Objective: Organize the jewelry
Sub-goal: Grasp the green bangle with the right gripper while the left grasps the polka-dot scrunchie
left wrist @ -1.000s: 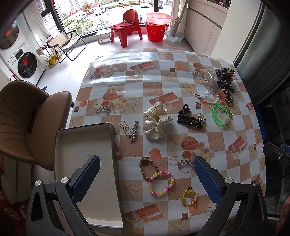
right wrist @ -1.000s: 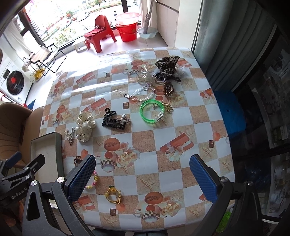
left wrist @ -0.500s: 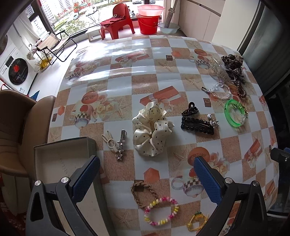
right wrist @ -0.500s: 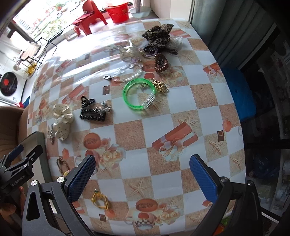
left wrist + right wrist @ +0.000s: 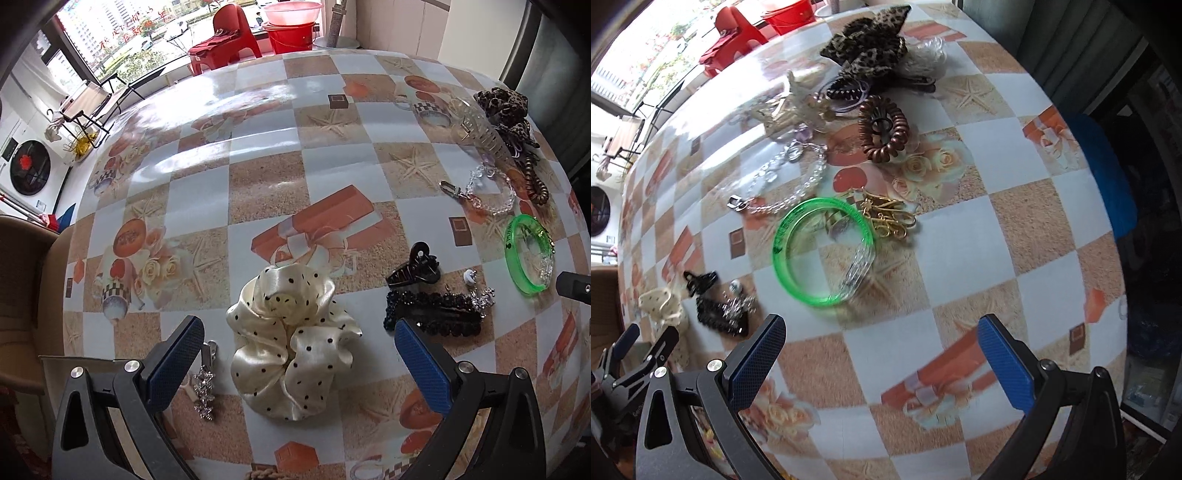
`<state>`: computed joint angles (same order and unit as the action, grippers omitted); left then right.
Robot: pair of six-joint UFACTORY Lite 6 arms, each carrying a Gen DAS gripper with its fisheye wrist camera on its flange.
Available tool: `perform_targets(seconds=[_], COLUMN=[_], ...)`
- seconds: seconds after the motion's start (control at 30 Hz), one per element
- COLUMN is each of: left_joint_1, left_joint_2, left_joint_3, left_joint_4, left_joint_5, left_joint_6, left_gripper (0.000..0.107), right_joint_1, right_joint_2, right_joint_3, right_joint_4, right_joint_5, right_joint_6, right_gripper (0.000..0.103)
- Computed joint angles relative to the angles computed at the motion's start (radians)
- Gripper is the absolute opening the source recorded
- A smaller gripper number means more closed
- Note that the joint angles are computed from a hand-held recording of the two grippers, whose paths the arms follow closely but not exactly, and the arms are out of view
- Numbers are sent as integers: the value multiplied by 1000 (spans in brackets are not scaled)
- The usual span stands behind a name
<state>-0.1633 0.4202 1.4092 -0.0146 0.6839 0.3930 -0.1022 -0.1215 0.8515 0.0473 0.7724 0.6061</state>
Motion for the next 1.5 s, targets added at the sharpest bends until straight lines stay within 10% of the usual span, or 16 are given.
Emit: perform_targets(seconds=[0.23,0.53,0.8,1.0,1.5], left_joint_1=[-27,-25,-24,13,153], left_joint_2=[72,64,25,-3,-209], left_joint_3=[24,7,-23,-10,-44], left_joint_4=[57,25,21,-85,-284], left_joint_5=[-20,-33,-35,17,199], left_joint_6=[-78,-41,-29,70,261], left_gripper=[95,87,35,17,17], right_joint_1=[-28,68,106,146,275], right_joint_2=[125,253,321,298,-69], right_joint_3=[45,145,221,188,26], right_joint_4=[-3,-185,-208,-212,-124], right_joint_5=[-95,-73,-66,-98,32], right_joint_6=[23,200,212,250,275], right_gripper=[101,66,14,10,10])
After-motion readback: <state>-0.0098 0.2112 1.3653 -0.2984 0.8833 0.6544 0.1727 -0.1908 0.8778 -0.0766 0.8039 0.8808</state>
